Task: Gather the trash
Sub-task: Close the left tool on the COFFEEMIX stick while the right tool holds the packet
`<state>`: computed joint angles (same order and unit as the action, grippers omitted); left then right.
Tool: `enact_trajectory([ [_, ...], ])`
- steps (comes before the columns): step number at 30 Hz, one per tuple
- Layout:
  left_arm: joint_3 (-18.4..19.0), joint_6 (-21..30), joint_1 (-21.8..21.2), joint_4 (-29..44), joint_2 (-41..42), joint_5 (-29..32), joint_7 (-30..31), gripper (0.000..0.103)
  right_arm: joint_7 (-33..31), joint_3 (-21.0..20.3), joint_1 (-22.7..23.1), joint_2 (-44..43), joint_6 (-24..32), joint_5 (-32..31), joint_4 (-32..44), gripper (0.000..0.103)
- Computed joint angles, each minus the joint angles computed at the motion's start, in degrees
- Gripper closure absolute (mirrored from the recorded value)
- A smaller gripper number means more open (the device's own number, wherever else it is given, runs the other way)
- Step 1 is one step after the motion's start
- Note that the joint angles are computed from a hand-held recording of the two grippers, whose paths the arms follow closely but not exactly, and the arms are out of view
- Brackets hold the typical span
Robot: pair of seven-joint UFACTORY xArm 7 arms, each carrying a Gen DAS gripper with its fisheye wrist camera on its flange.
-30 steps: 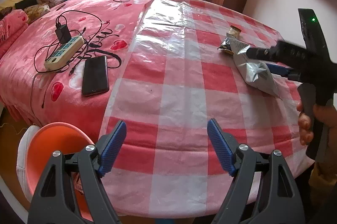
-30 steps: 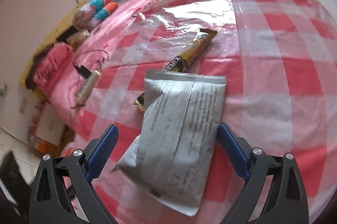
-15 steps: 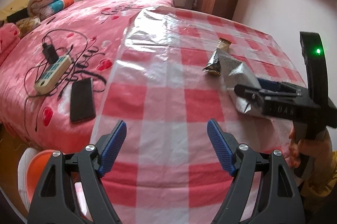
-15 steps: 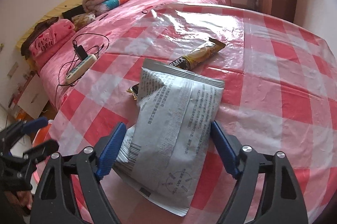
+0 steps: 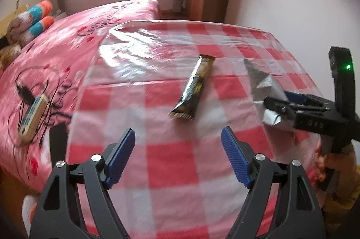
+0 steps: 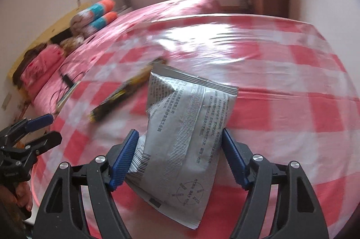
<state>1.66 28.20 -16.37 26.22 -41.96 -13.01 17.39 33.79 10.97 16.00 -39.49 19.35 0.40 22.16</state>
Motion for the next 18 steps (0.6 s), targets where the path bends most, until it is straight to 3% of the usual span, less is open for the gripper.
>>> enact_trajectory([
  [8, -2.9, -4.2, -1.9, 7.7, 13.7, 1.0, 0.4, 0.024, -1.1, -2.3, -2.0, -3.6, 1.4, 0.3, -2.2, 0.028],
  [14, -4.3, -4.7, -1.4, 13.5, 21.5, 1.3, -0.3, 0.024, -3.6, -4.8, -0.6, -4.1, 0.2, 2.5, -3.2, 0.024],
  [18, -5.7, -4.5, -0.3, 16.0, 24.7, 2.8, -1.7, 0.034, -4.8, -5.4, -0.2, -4.0, -0.4, 3.6, -3.5, 0.023],
])
